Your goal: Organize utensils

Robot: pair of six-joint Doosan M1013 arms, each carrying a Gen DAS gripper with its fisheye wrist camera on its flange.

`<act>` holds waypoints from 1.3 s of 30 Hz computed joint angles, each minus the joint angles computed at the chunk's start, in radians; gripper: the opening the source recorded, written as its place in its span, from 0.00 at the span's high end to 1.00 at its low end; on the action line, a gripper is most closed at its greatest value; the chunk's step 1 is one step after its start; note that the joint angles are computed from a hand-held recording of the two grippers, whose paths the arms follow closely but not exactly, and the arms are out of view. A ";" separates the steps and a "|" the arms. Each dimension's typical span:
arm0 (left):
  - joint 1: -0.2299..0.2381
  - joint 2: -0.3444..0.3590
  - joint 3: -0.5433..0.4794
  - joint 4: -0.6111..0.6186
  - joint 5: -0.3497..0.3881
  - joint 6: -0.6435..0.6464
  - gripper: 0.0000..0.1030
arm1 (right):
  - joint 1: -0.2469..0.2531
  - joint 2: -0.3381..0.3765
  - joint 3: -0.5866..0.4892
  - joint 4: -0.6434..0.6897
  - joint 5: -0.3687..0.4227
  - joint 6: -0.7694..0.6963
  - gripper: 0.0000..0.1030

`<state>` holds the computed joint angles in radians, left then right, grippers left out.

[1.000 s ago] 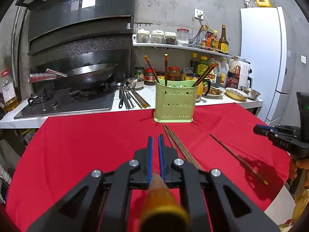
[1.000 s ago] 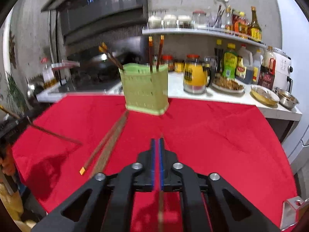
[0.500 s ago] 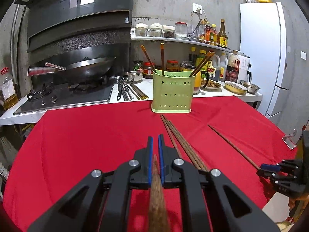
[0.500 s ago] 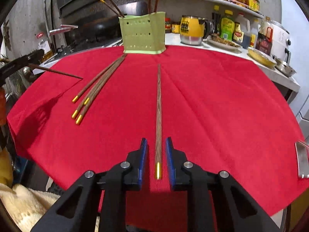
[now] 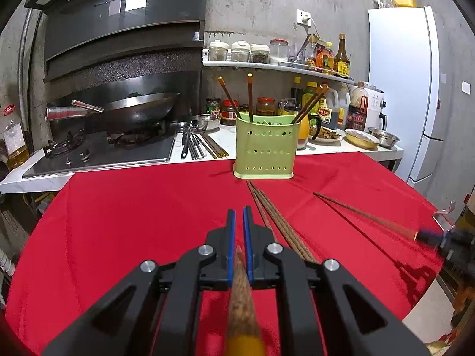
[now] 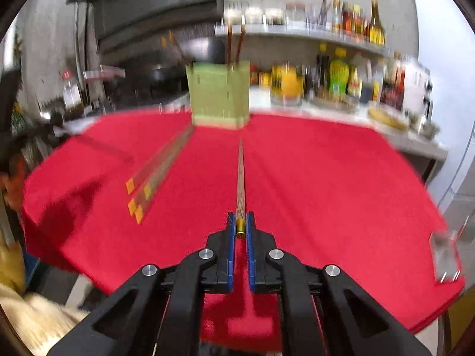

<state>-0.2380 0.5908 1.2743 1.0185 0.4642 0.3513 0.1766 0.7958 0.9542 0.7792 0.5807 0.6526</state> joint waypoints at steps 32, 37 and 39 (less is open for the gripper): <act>0.010 0.011 -0.069 0.029 -0.009 0.014 0.95 | 0.018 0.117 -0.298 0.138 0.024 -0.074 0.93; 0.006 0.040 -0.171 0.135 -0.012 0.021 0.95 | 0.026 0.189 -0.463 0.203 0.052 -0.105 0.93; 0.009 0.058 -0.225 0.160 -0.043 0.020 0.95 | 0.033 0.234 -0.568 0.207 0.064 -0.093 0.93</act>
